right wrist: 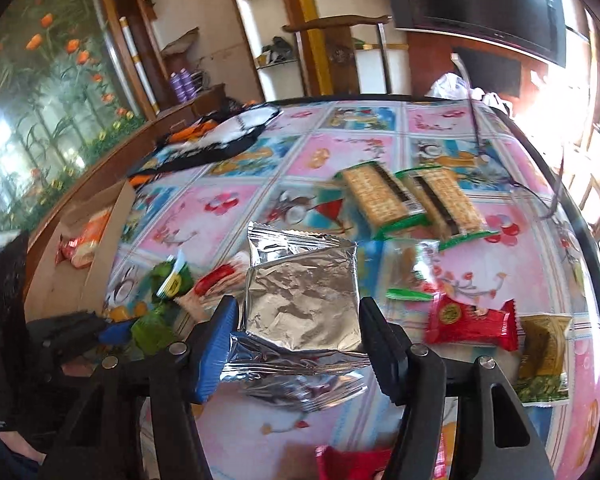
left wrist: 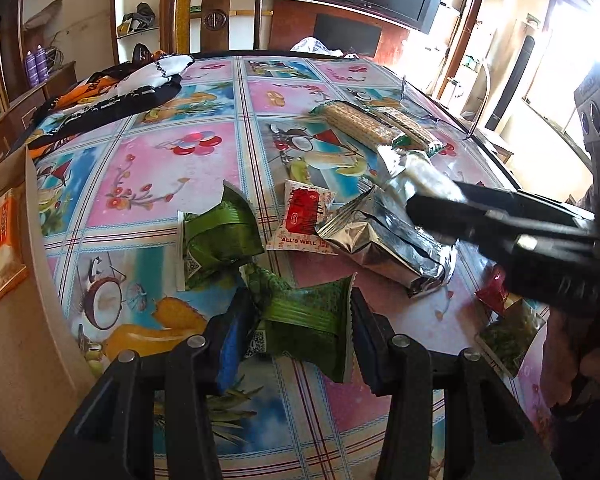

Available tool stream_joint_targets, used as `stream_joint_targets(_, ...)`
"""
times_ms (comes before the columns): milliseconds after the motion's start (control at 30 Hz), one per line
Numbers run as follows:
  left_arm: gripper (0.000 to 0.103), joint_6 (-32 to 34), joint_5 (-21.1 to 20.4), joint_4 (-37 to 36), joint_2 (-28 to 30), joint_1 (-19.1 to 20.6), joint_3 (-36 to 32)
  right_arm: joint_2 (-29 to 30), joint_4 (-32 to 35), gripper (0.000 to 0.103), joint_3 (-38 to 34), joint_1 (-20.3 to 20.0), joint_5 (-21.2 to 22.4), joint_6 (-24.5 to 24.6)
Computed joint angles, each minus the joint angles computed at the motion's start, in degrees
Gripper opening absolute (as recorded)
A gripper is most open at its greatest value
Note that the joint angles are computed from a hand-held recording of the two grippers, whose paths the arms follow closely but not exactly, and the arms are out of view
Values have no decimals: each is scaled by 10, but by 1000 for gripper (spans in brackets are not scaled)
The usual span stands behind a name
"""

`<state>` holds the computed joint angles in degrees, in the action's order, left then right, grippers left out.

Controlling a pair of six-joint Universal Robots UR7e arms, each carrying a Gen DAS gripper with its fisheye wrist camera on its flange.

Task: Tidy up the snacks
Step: 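Grasp the green-wrapped snack with left tool while right tool grasps silver foil bag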

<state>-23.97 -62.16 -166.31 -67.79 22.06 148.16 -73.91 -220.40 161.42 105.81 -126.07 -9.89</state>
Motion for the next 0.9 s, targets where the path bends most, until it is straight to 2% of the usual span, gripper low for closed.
stream_joint_targets(167, 46, 4, 20, 6, 8, -17, 3, 19, 16, 65, -6, 10, -29, 6)
stream_joint_targets(700, 44, 2, 18, 3, 1, -11, 4, -18, 71, 68, -5, -6, -21, 38)
stream_joint_targets(800, 44, 2, 17, 2, 2, -12, 5, -20, 62, 68, -1, -13, -8, 36)
stream_joint_targets(900, 44, 2, 17, -5, 0, -10, 6, -5, 43, 65, -2, -4, -18, 31)
